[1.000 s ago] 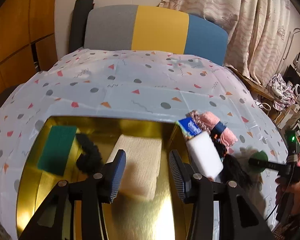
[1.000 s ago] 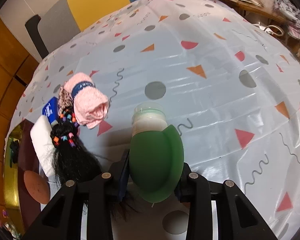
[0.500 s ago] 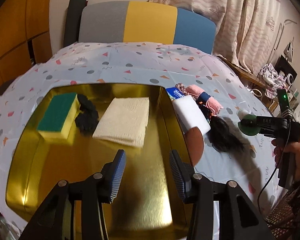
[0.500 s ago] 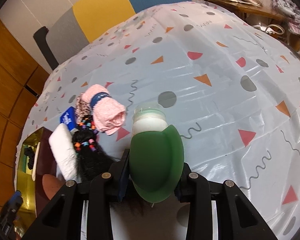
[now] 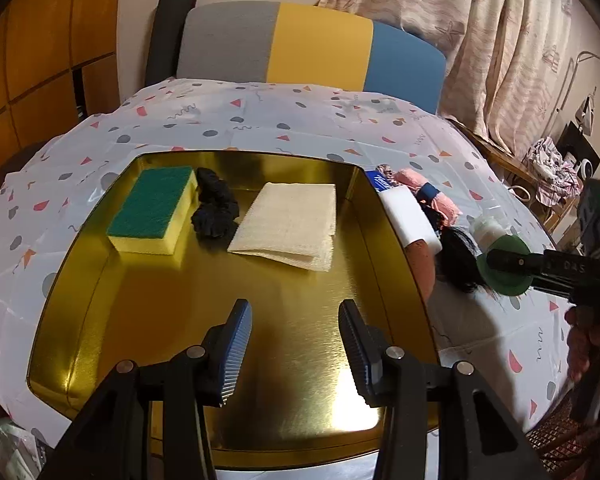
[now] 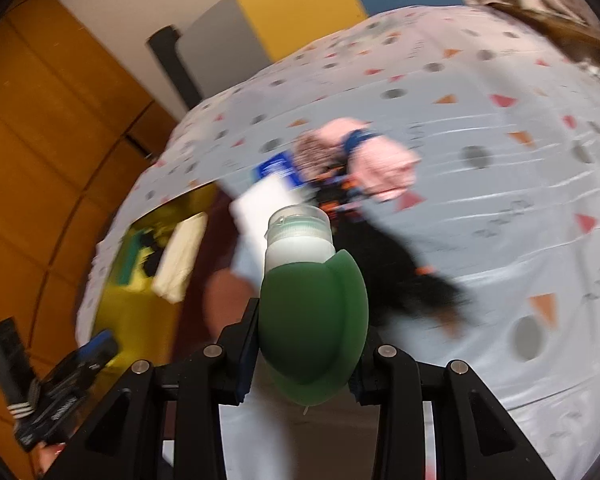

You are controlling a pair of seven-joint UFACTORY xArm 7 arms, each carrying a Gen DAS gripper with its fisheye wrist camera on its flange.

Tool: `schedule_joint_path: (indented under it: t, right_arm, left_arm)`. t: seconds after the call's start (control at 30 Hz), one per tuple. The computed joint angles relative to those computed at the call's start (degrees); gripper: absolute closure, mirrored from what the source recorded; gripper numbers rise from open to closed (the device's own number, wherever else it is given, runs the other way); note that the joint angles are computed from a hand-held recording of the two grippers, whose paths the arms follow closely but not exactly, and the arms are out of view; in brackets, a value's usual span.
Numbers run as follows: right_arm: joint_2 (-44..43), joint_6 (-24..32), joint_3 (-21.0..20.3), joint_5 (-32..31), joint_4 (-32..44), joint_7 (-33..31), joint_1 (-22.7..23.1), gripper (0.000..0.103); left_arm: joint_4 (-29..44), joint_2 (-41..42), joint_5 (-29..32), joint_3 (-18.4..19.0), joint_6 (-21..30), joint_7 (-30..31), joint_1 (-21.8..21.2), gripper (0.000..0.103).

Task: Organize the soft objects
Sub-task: 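Carry the green item into the gold tray with right tool while left tool withdraws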

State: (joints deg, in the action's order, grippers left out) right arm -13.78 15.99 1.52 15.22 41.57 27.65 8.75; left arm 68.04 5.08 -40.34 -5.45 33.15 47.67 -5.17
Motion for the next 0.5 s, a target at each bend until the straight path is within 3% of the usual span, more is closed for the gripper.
schedule_joint_path:
  t: [0.2,0.3,0.37,0.5]
  right_arm:
    - [7.3,0.2,3.6,-4.0,9.5,2.6,1.5,0.066]
    - [12.0,1.6,4.9,-9.7,15.3,7.4,1.5,0.066]
    - [16.0,3.6,4.9,-17.2,20.2,13.1,2.0,0.066]
    - [22.7,8.6,2.8,-27.2,28.5,20.5,4.4,0.066]
  left_arm:
    - [0.6,0.5,0.2,0.6,0.5,-1.8,1.0,0.058]
    - [0.9,0.8,0.0,0.7,0.8,-2.3,1.5,0.058]
    - [1.0,1.0,0.7,0.7,1.0,-3.0,1.6,0.058]
    - [1.0,1.0,0.8,0.8,1.8,-3.4,2.1,0.058]
